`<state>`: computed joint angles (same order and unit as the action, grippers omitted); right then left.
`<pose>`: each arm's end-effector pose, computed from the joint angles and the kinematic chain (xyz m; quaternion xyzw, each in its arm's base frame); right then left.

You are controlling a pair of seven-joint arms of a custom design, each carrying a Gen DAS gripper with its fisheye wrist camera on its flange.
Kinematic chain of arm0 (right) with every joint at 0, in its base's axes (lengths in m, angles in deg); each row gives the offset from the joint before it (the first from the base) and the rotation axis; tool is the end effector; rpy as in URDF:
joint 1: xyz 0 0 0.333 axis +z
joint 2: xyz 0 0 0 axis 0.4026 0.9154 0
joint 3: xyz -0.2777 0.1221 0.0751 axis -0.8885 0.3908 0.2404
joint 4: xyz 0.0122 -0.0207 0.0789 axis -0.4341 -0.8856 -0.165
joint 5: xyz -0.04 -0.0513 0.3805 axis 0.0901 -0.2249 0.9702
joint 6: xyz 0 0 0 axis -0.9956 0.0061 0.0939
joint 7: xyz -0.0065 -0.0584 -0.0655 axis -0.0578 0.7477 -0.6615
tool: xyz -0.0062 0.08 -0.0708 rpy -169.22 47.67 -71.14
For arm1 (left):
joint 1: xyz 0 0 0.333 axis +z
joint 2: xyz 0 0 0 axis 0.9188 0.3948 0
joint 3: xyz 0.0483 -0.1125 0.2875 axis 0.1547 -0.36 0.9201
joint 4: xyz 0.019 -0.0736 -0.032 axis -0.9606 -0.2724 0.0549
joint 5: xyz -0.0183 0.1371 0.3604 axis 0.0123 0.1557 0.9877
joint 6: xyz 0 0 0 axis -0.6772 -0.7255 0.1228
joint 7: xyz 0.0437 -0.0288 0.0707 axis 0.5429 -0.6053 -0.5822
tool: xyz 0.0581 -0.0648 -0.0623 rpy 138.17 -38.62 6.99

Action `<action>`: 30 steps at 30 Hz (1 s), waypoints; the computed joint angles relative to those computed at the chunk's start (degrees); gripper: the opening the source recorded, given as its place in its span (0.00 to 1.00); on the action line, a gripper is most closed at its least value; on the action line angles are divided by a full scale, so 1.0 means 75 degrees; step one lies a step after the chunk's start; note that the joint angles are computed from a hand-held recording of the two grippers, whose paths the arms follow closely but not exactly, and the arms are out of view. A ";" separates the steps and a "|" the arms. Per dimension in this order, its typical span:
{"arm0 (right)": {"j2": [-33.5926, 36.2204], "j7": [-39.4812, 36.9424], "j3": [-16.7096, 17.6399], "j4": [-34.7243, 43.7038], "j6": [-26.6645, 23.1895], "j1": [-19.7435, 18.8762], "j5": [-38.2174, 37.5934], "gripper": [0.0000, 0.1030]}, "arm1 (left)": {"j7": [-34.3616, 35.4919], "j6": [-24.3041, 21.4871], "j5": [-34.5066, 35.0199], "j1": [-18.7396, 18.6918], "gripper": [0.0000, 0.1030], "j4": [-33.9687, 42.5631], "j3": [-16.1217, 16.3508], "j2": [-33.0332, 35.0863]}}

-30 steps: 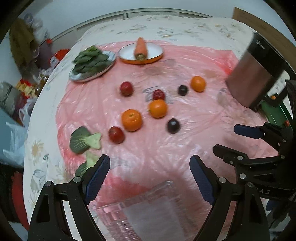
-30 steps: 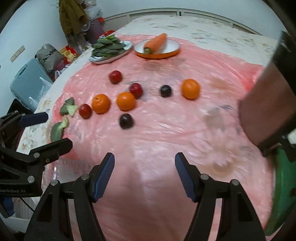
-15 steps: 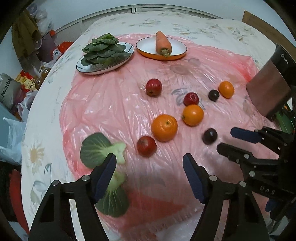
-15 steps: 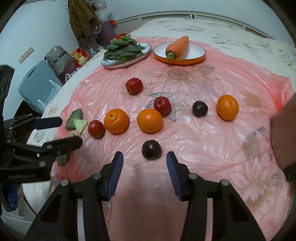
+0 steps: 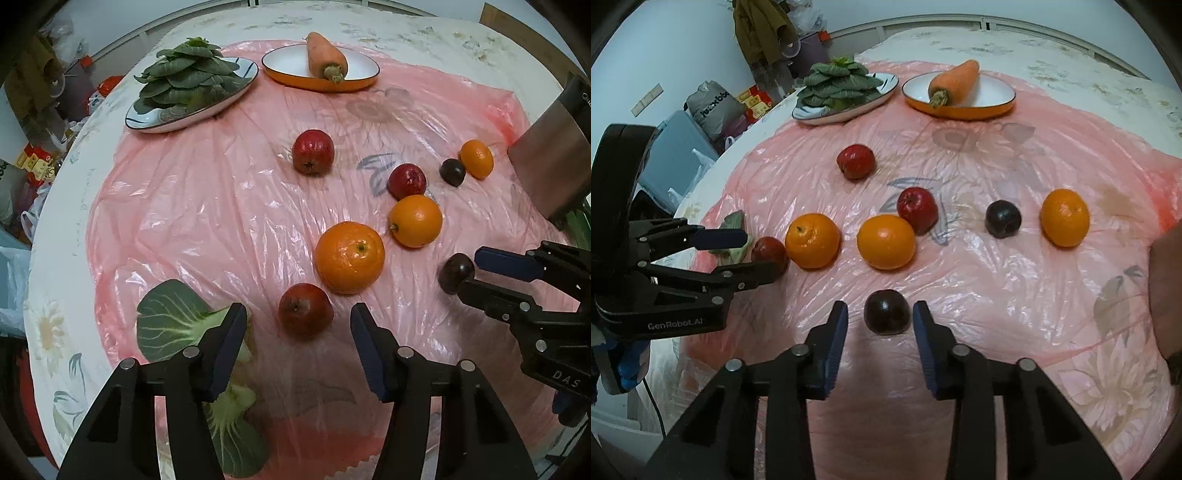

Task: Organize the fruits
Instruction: 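Grasp a red apple with the left tool while the right tool grasps a dark plum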

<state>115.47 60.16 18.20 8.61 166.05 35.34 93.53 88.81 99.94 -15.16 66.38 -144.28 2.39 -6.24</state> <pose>0.7073 0.2417 0.3485 -0.9000 0.3431 0.0291 0.2672 0.6252 -0.0681 0.3572 -0.7777 0.6023 -0.1120 0.1408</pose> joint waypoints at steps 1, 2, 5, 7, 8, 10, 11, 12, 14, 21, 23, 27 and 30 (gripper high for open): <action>0.0055 0.0004 0.0004 0.0077 -0.0059 -0.0005 -0.0003 0.31 | 0.0047 -0.0025 -0.0024 0.0013 0.51 0.0055 -0.0012 0.0048; 0.0095 0.0007 0.0007 0.0133 -0.0094 -0.0003 -0.0007 0.31 | 0.0109 -0.0037 -0.0089 0.0041 0.51 0.0092 -0.0035 0.0085; 0.0232 0.0017 0.0008 0.0343 -0.0268 0.0002 -0.0043 0.31 | 0.0270 -0.0046 -0.0263 0.0102 0.51 0.0147 -0.0080 0.0172; 0.0337 0.0054 -0.0026 0.0490 -0.0349 0.0040 -0.0124 0.31 | 0.0320 -0.0038 -0.0346 0.0123 0.50 0.0156 -0.0088 0.0210; 0.0412 0.0095 -0.0040 0.0598 -0.0403 0.0055 -0.0161 0.31 | 0.0331 -0.0036 -0.0380 0.0131 0.49 0.0163 -0.0087 0.0226; 0.0524 0.0164 -0.0056 0.0759 -0.0493 0.0070 -0.0215 0.31 | 0.0346 -0.0053 -0.0408 0.0135 0.47 0.0193 -0.0074 0.0273; 0.0598 0.0212 -0.0071 0.0860 -0.0547 0.0089 -0.0260 0.31 | 0.0337 -0.0053 -0.0385 0.0124 0.46 0.0200 -0.0058 0.0290; 0.0650 0.0238 -0.0078 0.0924 -0.0585 0.0099 -0.0295 0.31 | 0.0313 -0.0060 -0.0339 0.0104 0.45 0.0201 -0.0036 0.0299; 0.0729 0.0264 -0.0081 0.1020 -0.0640 0.0122 -0.0362 0.31 | 0.0272 -0.0092 -0.0245 0.0070 0.41 0.0213 -0.0002 0.0320; 0.0952 0.0420 -0.0102 0.1333 -0.0699 0.0220 -0.0521 0.26 | 0.0268 -0.0104 -0.0164 0.0083 0.34 0.0284 0.0019 0.0417; 0.0998 0.0538 -0.0127 0.1409 -0.0748 0.0227 -0.0560 0.15 | 0.0322 -0.0086 -0.0198 0.0123 0.30 0.0208 0.0003 0.0351; 0.1034 0.0629 -0.0105 0.1477 -0.0825 0.0197 -0.0564 0.13 | 0.0449 -0.0011 -0.0364 0.0199 0.28 0.0131 -0.0044 0.0300; 0.0992 0.0620 -0.0083 0.1428 -0.0807 0.0158 -0.0531 0.12 | 0.0456 0.0066 -0.0414 0.0215 0.27 0.0023 -0.0043 0.0210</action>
<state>122.91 64.81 17.57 19.32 159.99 36.52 89.54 92.23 100.44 -18.27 68.00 -144.11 2.07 -4.67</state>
